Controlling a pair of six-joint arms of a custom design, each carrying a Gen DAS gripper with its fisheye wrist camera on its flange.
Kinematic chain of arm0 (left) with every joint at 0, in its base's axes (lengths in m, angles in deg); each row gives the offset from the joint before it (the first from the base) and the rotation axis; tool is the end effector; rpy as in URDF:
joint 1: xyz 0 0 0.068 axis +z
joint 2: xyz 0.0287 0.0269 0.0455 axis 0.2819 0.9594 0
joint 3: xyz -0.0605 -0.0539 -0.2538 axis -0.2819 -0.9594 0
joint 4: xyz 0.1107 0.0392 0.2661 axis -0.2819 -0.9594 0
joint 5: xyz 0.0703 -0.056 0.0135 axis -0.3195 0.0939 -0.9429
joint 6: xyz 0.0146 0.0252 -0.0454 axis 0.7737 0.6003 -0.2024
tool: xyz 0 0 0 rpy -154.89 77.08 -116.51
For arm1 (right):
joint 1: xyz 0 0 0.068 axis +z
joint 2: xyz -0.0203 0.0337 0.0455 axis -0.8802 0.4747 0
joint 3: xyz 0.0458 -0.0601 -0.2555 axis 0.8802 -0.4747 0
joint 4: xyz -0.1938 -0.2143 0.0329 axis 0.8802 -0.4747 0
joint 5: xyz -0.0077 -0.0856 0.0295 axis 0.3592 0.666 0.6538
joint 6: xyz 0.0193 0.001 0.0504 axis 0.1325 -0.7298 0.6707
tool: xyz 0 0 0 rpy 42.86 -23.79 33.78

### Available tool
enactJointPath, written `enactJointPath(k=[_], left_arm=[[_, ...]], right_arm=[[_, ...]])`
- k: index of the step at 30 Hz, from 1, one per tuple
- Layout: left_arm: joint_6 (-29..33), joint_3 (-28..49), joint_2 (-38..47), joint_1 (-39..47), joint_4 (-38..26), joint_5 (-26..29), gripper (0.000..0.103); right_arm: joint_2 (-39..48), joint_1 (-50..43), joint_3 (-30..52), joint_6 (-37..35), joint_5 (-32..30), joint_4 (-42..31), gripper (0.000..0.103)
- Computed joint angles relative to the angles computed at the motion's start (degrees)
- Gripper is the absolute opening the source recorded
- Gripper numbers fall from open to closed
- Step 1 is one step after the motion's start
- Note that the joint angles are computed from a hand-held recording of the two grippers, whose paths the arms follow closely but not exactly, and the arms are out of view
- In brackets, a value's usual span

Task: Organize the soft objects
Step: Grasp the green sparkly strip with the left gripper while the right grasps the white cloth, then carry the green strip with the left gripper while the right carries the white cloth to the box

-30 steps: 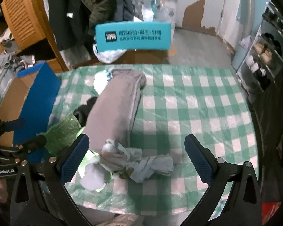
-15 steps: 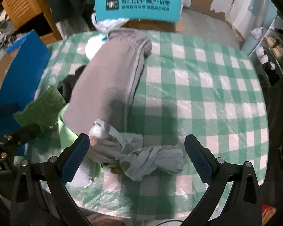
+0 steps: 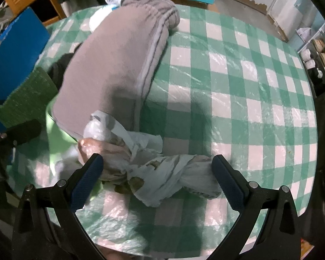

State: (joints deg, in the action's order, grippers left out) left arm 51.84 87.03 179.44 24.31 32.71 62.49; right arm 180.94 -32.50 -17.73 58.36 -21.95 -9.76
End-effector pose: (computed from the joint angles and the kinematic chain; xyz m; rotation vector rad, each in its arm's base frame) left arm 0.3402 0.0413 0.1543 0.5941 2.8413 -0.1467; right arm 0.2935 0.1598 0.1406 0.0239 2.9049 0.0300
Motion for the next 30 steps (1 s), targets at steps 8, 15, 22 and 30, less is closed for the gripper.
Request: enactJointPath(k=[8, 15, 22, 30], left_arm=[[-1.3, 1.8, 4.0, -0.1, -0.1, -0.5, 0.088], [-2.3, 3.0, 6.3, -0.3, 0.8, -1.1, 0.088], [-2.6, 1.7, 5.7, 0.6, 2.7, -1.0, 0.081], [-3.0, 2.6, 4.9, 2.2, 2.2, -0.9, 0.032]], right_arm=[[3.4, 0.3, 0.9, -1.4, 1.8, -1.2, 0.091], [4.8, 0.6, 2.3, -2.1, 3.0, -1.1, 0.074], [1.8, 0.3, 1.6, -0.4, 1.9, -1.7, 0.064], [-2.7, -1.1, -0.7, 1.4, 0.6, -2.0, 0.045]])
